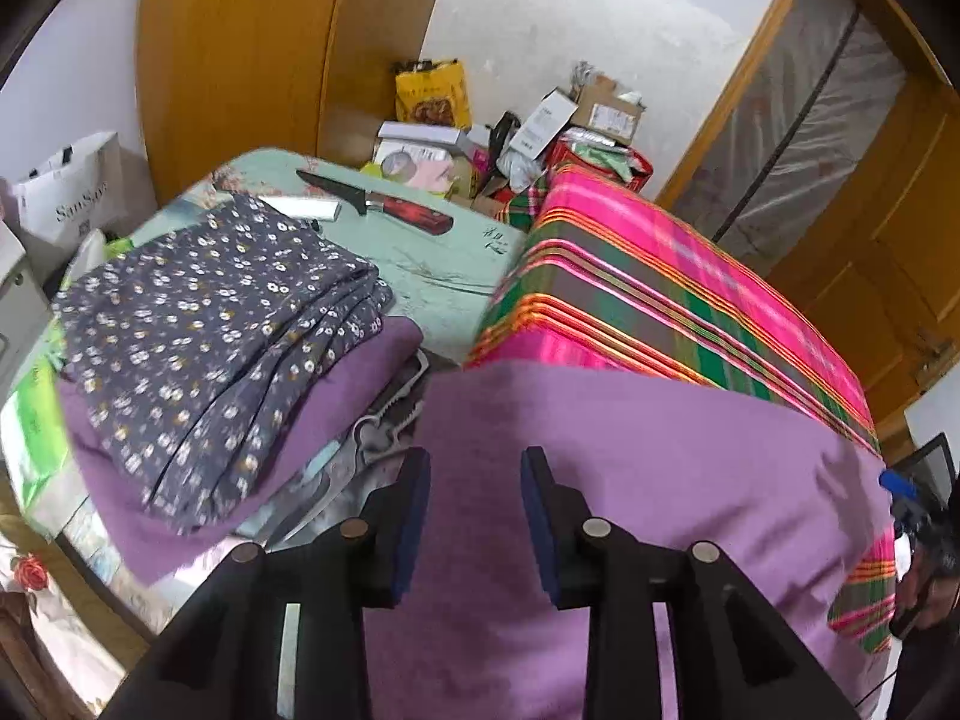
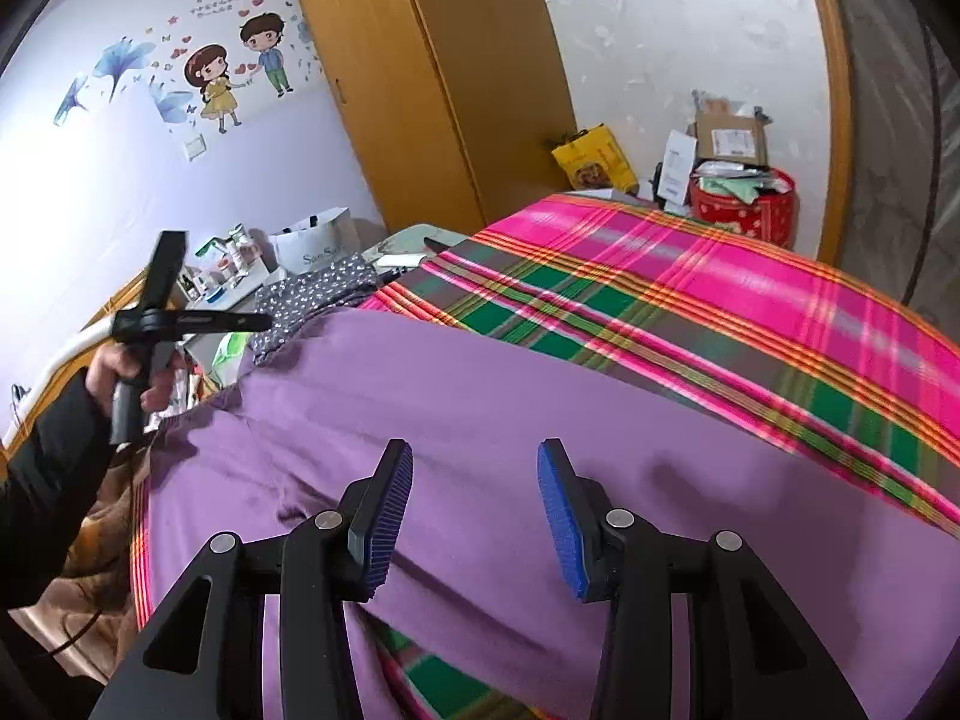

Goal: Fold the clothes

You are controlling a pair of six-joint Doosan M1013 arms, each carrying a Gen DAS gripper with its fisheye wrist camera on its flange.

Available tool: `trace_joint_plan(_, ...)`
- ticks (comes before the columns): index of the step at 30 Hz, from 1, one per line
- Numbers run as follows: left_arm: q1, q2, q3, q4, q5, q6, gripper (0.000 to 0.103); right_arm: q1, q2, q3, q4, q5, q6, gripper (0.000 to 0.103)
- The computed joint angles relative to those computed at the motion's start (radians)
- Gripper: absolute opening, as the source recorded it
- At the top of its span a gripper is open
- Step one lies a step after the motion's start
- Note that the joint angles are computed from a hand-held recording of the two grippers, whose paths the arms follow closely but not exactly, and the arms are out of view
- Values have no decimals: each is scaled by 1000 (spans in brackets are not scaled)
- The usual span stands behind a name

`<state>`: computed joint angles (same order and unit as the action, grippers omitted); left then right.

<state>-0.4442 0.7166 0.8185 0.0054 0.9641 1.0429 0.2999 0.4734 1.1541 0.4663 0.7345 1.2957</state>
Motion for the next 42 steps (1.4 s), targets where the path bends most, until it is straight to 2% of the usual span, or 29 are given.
trace_joint_plan(6,37,58,-56,-135,21,14,35,-1,20,-17,21,19,2,45)
trace_joint_plan(8,47,64,-53,-201,8,36,36,-1,21,-16,16,24,8,45)
trace_joint_plan(11,57,54,-22,-285,-48,80,36,-2,16,-11,5,26,18,45)
trace_joint_plan(13,53,46,-7,-262,-82,83,24,-2,12,-6,-4,25,27,45)
trace_joint_plan(16,40,42,-9,-191,-100,76,18,-4,7,3,-15,19,43,45)
trace_joint_plan(18,27,41,-17,-100,-105,41,16,-5,4,10,-21,17,54,45)
trace_joint_plan(23,23,51,-43,-10,-123,-24,16,-4,-4,22,-43,17,80,45)
trace_joint_plan(25,23,72,-81,-1,-87,-18,18,-4,-8,27,-44,14,86,45)
trace_joint_plan(29,26,116,-159,-32,39,29,21,-3,-23,47,-27,-1,89,45)
trace_joint_plan(37,34,-12,37,-26,-89,-5,24,6,-69,117,32,-38,58,45)
trace_joint_plan(40,28,-87,143,35,-133,-66,24,15,-94,152,61,-60,42,45)
trace_joint_plan(42,12,-161,260,87,-200,-104,24,20,-115,181,89,-81,24,45)
